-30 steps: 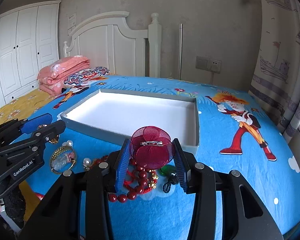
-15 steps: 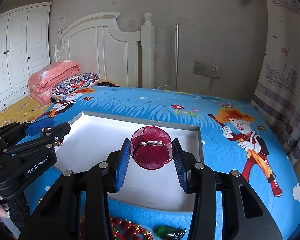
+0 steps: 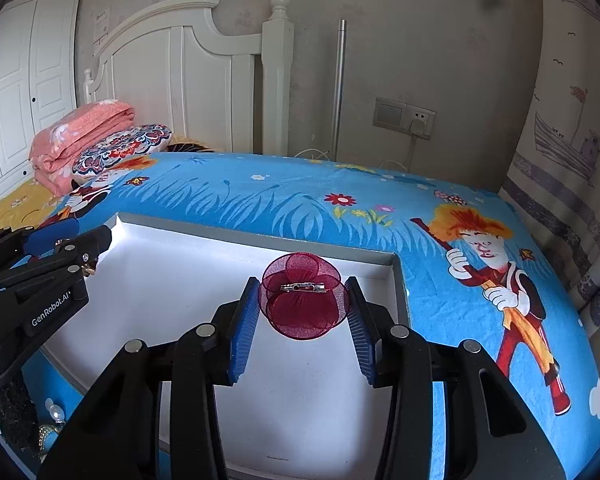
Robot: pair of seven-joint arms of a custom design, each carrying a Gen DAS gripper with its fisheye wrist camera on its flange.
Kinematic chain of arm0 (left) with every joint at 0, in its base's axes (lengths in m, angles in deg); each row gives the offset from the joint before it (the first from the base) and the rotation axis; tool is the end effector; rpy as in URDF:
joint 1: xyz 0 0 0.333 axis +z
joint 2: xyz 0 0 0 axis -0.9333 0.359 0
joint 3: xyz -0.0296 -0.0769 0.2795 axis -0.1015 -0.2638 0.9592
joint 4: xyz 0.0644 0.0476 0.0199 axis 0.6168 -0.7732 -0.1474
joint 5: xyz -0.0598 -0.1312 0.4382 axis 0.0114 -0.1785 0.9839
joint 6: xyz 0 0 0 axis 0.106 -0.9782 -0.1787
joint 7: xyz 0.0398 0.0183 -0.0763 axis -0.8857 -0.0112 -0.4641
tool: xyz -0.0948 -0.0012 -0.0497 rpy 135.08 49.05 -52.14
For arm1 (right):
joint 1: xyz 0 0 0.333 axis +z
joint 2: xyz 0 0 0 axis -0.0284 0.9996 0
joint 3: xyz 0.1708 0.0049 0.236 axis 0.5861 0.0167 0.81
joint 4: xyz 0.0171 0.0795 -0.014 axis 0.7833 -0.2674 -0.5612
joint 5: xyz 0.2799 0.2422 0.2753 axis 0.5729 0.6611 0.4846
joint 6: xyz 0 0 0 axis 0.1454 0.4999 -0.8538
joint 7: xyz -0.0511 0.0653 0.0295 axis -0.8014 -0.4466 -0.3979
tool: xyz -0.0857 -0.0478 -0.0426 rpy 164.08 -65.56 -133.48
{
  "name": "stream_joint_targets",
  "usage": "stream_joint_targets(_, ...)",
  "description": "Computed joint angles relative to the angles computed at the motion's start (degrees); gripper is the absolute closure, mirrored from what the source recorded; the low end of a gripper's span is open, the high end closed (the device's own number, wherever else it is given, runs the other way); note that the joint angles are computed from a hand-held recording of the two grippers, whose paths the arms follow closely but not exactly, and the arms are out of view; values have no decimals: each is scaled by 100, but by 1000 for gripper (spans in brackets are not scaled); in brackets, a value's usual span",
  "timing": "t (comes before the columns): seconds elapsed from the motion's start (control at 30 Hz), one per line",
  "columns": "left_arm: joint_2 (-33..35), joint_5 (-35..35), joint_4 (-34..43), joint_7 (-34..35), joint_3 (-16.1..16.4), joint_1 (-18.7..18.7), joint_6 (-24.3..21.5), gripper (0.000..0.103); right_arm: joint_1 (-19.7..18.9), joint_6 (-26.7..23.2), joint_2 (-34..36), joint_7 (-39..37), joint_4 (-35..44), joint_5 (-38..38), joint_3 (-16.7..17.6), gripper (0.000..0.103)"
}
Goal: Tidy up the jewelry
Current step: 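Carry the rings into the tray and open the left tool while the right releases the brooch there, then withdraw both tools from the tray toward the remaining jewelry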
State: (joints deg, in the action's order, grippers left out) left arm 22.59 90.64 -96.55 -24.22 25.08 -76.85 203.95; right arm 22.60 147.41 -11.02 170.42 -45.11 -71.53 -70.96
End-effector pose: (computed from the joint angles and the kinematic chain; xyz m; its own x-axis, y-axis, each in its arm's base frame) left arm 0.6751 -0.1713 0.4808 0.3723 -0.9229 -0.0981 -0.5775 -0.1476 -0.8030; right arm 0.7026 0.3541 0.4742 0.4498 -0.8911 0.0598 -0.5043 -0.3087 -0.8065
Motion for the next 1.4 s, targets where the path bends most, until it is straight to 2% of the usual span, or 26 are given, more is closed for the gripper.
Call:
stream_joint_targets(0.03,16,8,15,11,4,1,-3,62,0,17,13,3,16,1,-4,58)
stream_joint_targets(0.07,1,70,-2,-32,6,-12,-32,53,16,25,5,34,8,-14,-27,55)
stream_joint_targets(0.1,-14,199,-9,-132,6,-35,-94,49,-22,57,-21,5,-30,37,16,53)
stream_joint_targets(0.23,-124,527,-97,-228,-44,-75,-193,43,-101,153,-143,-122,-200,166,115,53)
stream_joint_targets(0.47,-461,669,-439,-402,-170,-43,-251,29,-362,356,-594,-605,-747,605,421,53)
stream_joint_targets(0.57,-771,741,-752,-564,-269,-7,-305,26,-694,631,-989,-1203,-1268,1170,774,53)
stream_joint_targets(0.7,-1301,968,-1307,-1033,-477,84,-316,18,-967,956,-1527,-1984,-2006,1929,1039,53)
stream_joint_targets(0.9,-1897,1090,-2008,-1508,-826,170,-404,15,-1020,1206,-2149,-3255,-2898,3251,1135,53)
stream_joint_targets(1.07,-2330,888,-2538,-1714,-1003,211,-381,13,-762,1150,-2552,-4608,-3369,4851,982,53)
stream_joint_targets(1.2,-2623,624,-2907,-1810,-1105,262,-308,13,-409,1094,-2785,-5259,-3642,5613,656,53)
stream_joint_targets(1.27,-2722,593,-3049,-1886,-1204,293,-343,13,-247,1078,-2878,-5384,-3776,5805,490,53)
stream_joint_targets(1.4,-2804,649,-3219,-2078,-1381,317,-473,13,-57,1133,-2923,-5192,-3961,5577,260,53)
